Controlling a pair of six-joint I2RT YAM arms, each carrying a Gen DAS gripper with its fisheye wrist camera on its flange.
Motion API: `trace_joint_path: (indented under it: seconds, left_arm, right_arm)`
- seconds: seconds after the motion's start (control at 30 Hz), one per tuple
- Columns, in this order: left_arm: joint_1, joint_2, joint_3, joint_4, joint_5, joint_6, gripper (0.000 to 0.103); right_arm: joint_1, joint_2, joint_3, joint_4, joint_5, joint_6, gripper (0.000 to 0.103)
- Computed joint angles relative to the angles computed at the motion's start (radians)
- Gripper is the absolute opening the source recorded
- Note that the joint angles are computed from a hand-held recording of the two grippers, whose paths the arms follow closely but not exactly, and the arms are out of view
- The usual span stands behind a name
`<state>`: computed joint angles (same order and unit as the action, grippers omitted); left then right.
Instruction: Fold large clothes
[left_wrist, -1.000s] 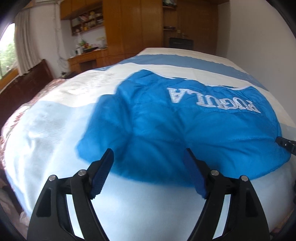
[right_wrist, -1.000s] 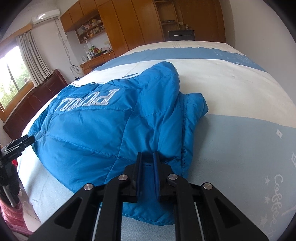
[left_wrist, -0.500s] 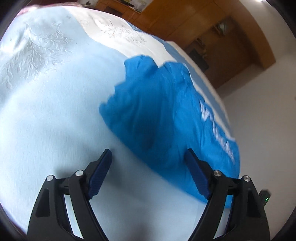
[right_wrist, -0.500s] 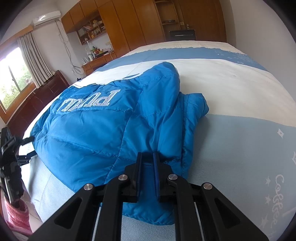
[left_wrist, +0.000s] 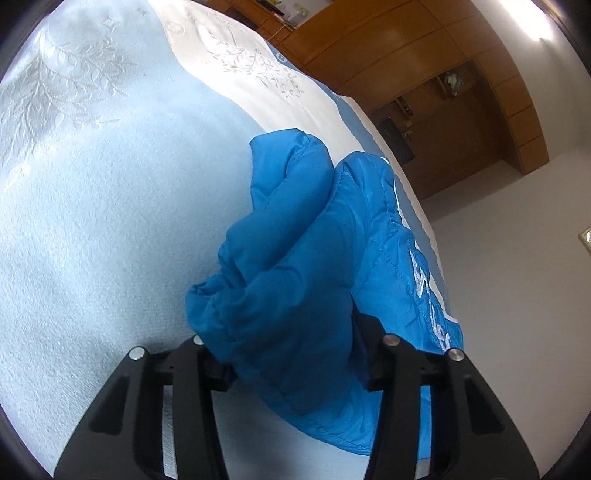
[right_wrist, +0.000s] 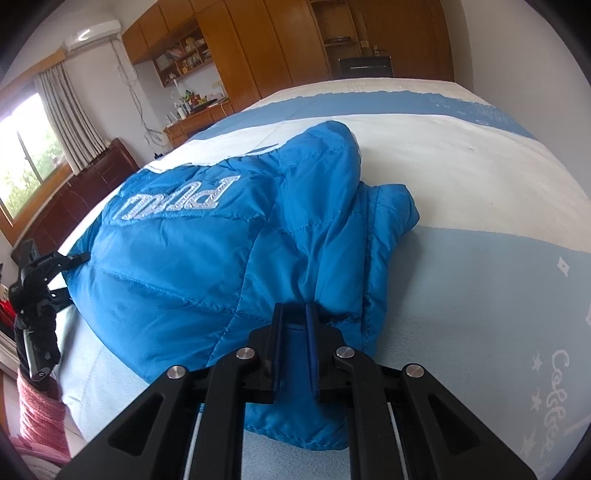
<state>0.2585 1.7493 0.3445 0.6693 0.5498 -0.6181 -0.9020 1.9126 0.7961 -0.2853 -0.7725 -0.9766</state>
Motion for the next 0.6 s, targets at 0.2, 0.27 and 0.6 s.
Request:
trace_joint_path:
  seconds: [0.2,0.27,0.6]
  left_arm:
    - [-0.041,0.035,-0.009,0.079,-0.036,-0.018,0.043]
    - [-0.036,0.031,-0.015,0.092,-0.032,-0.010,0.040]
    - [-0.249,-0.414,-0.041,-0.175,-0.305,0.039,0.031]
  right_arm:
    - [0.009,-0.007,-0.025,0.051,0.008,0.023,0.010]
    - [0.006,0.006,0.002,0.010,0.003,0.018,0.010]
    - [-0.103,-0.044,0.154,-0.287,-0.075,-0.126,0.025]
